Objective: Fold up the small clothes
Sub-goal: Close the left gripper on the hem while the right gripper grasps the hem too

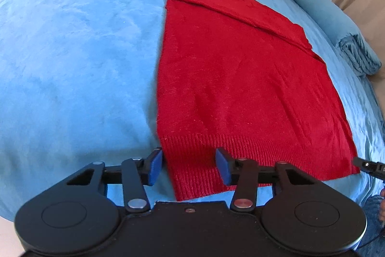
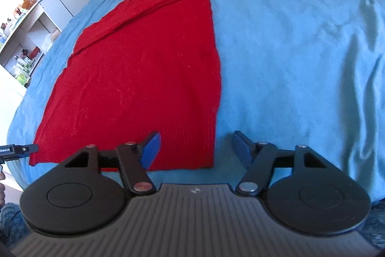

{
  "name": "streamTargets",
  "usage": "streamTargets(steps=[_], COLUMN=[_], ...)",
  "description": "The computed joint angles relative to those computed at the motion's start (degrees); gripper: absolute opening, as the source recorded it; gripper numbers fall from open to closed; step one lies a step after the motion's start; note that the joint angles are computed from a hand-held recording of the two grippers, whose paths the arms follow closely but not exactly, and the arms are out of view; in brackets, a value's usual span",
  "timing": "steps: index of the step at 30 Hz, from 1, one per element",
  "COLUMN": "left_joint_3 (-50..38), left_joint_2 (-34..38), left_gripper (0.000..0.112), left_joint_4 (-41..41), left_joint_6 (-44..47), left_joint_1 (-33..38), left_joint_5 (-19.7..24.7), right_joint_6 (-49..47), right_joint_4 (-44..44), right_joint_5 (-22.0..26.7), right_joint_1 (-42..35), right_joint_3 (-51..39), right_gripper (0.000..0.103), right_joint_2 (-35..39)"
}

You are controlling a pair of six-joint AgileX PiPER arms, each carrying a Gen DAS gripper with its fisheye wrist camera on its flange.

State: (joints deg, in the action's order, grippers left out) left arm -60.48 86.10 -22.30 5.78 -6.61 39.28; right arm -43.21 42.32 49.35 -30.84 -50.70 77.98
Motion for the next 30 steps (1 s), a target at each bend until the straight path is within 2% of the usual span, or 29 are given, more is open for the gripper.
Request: streamTargets(steps=[3, 11, 15, 18, 19, 20, 21, 22, 27, 30], left_joint_3=[0.2, 0.7, 0.3, -0.5, -0.6, -0.7, -0.9, -1.1, -0.9, -2.1], left_joint_2=[0.2, 0.4, 1.1, 1.5, 1.5, 1.4, 1.3, 1.2, -0.6, -2.0], left_gripper=[0.048, 0.048, 0.053, 0.051, 0.043, 0.030, 0.022, 0.010, 0.007, 0.006], left_joint_4=[-0.8, -6.0, -8.0, -6.1, -5.3, -4.1, -3.4, -3.5, -2.0, -1.4], left_joint_6=[0.9, 5.4, 7.6, 5.6, 5.0, 4.0, 3.1, 2.8, 0.9, -0.3], left_joint_1=[0.5, 2.9, 3.4, 2.6, 2.4, 2.0, 1.9, 2.1, 1.5, 1.1], left_joint_5=[-0.2, 0.9, 2.5, 2.7, 2.6, 2.6, 2.8, 3.3, 3.3, 4.1], right_joint_6=[-0.6, 0.8, 1.0, 1.6, 1.9, 2.0, 2.1, 2.0, 1.2, 0.4], right_joint_4=[0.6, 2.8, 3.1, 2.2, 1.9, 1.7, 1.7, 2.0, 2.6, 4.3], right_joint_5=[0.6, 1.2, 2.0, 1.2, 0.8, 0.4, 0.2, 0.3, -0.7, 0.7], right_joint_1=[0.4, -0.8, -1.5, -0.8, -0.4, -0.1, -0.1, -0.2, -0.1, -1.2], right_joint_3=[-0.5, -0.6, -0.7, -0.5, -0.5, -0.4, -0.4, -0.3, 0.5, 0.0], right_gripper=[0.055, 0.052, 0.052, 0.045, 0.039, 0.035, 0.026, 0.022, 0.020, 0.020], right_joint_2=[1.3, 3.2, 3.2, 2.9, 2.8, 2.7, 2.9, 2.9, 1.6, 0.5])
